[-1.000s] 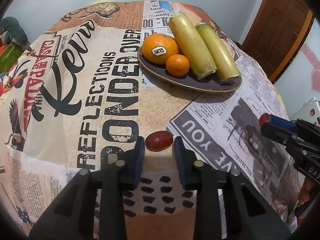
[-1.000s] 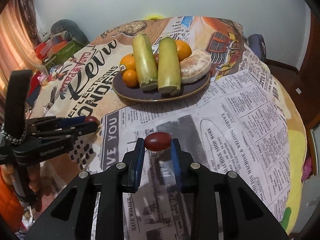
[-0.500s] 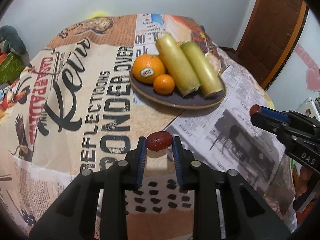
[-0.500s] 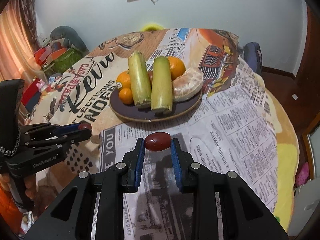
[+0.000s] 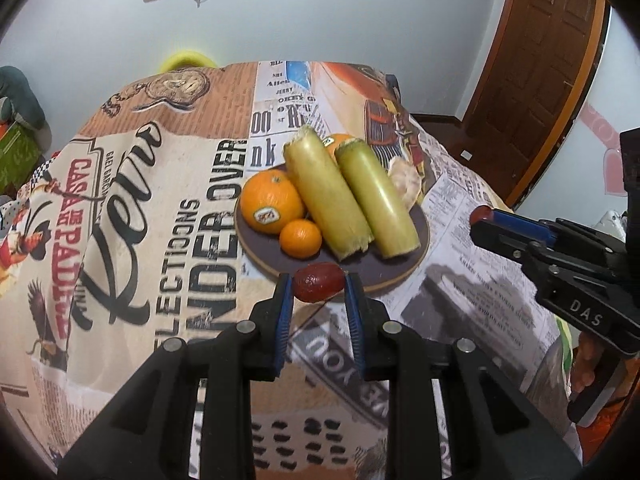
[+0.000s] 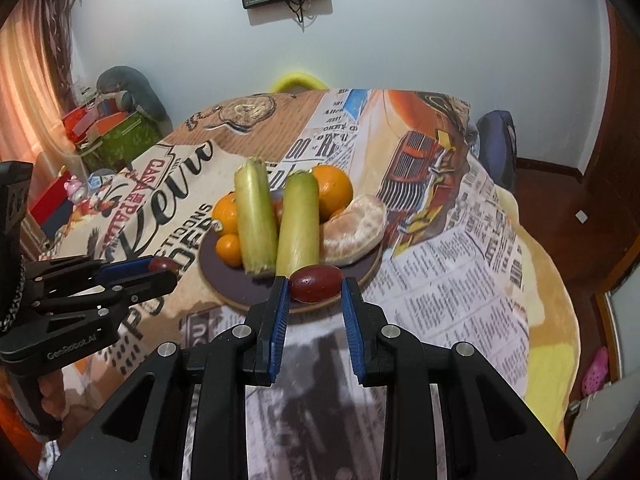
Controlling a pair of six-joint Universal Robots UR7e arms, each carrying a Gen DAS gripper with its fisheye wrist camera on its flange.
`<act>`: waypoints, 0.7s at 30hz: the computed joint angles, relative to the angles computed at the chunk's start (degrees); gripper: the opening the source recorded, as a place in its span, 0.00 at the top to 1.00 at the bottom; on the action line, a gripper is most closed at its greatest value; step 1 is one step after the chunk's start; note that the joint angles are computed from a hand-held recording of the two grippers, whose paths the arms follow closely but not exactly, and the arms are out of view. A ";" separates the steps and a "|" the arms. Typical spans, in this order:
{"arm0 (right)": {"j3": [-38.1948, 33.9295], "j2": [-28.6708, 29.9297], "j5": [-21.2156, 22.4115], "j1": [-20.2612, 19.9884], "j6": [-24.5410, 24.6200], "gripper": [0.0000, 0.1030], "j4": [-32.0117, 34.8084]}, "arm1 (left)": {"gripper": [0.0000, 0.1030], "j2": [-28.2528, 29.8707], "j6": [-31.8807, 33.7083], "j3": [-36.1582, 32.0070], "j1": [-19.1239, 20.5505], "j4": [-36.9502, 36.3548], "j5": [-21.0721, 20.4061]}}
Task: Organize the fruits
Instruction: 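Carry both red dates onto the plate and open both grippers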
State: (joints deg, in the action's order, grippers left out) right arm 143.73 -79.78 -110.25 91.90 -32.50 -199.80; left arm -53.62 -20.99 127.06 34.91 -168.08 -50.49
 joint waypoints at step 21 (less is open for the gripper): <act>-6.58 7.30 -0.15 -4.58 -1.83 0.76 2.84 | 0.75 7.63 4.34 -5.73 4.39 -1.57 -1.56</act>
